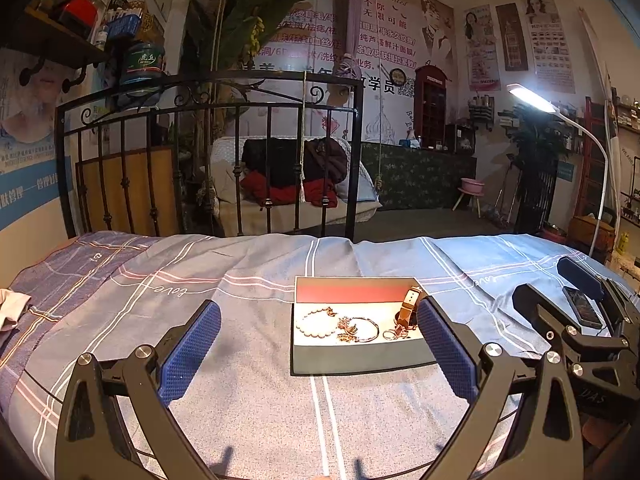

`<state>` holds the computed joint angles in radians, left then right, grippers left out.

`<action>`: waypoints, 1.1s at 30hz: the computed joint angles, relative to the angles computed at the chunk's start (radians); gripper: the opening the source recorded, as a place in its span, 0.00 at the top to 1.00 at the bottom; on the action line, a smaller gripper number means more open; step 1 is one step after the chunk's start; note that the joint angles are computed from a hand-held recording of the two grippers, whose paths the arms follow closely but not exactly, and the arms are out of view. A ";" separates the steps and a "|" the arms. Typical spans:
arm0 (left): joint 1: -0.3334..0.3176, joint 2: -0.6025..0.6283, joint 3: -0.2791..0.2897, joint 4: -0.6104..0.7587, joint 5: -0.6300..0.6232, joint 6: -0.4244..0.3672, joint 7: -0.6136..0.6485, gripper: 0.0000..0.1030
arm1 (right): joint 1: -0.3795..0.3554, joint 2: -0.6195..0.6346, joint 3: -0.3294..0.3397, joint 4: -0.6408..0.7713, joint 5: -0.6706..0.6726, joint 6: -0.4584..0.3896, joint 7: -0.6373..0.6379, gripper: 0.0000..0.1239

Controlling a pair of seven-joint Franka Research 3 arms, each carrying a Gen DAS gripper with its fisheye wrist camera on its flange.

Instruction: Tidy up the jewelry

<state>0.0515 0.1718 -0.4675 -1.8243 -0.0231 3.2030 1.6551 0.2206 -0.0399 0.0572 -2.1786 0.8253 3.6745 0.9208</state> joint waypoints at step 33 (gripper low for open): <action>-0.011 0.000 -0.005 -0.002 -0.064 -0.015 0.065 0.06 | -0.003 0.003 -0.002 0.003 0.024 -0.007 -0.016 0.21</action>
<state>0.0400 0.1719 -0.4721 -1.8267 -0.0875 3.1878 1.7198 0.2174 -0.0373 0.0555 -2.1751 0.8493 3.6672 0.9045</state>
